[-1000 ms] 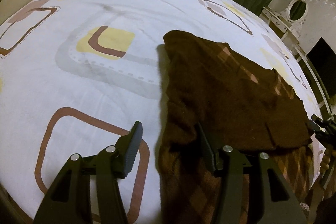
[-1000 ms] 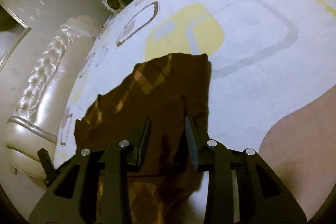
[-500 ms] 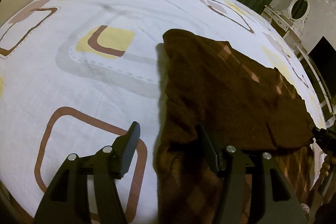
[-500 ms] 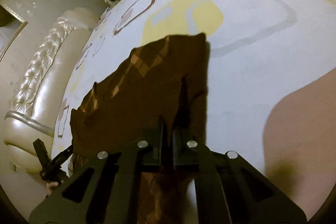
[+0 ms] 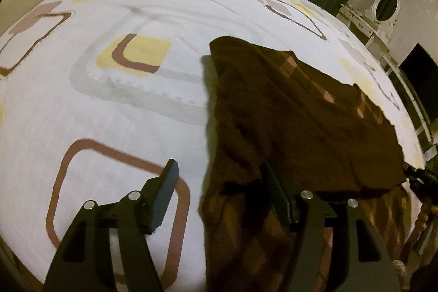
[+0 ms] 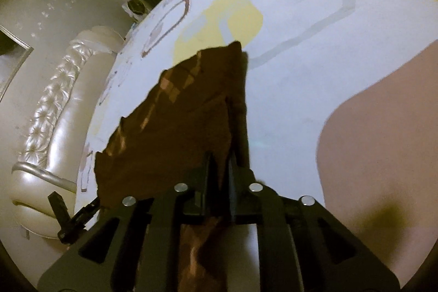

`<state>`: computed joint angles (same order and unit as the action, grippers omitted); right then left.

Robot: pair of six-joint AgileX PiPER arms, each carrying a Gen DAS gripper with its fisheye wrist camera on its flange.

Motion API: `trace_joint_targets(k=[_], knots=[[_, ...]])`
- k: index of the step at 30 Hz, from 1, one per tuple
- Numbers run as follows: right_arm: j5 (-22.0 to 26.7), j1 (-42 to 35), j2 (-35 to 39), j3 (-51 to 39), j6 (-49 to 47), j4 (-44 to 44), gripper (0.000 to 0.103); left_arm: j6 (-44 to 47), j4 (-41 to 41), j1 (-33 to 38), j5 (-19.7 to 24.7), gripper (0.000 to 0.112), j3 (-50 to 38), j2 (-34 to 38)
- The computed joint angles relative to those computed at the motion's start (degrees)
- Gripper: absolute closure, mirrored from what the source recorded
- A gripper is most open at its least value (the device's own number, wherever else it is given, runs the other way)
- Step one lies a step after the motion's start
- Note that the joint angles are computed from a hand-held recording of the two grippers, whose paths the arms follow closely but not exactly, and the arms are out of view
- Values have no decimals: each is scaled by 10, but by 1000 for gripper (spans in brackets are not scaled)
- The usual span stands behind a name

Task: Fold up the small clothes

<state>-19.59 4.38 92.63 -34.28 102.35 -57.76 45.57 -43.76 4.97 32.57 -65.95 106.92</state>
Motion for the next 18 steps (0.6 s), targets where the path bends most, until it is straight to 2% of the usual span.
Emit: trace_joint_targets(k=[4, 6, 9, 12, 15, 17, 18], knots=[[-12, -9, -54, 46, 61, -73, 82, 23, -12, 34, 47, 43, 19, -23], [-40, -22, -83, 77, 87, -109, 74, 42, -8, 52, 71, 43, 38, -42], [-85, -40, -121, 122, 110, -149, 70, 76, -7, 85, 114, 40, 69, -71], [-112, -46, -159, 163, 133, -194, 69, 109, -6, 118, 145, 40, 108, -100], [-147, -56, -179, 204, 129, -204, 69, 141, -6, 144, 162, 40, 149, -130], [-195, -81, -177, 226, 111, -202, 69, 156, -1, 160, 177, 40, 172, -147], [-204, -87, -178, 228, 114, -209, 69, 159, 3, 164, 181, 40, 181, -155]])
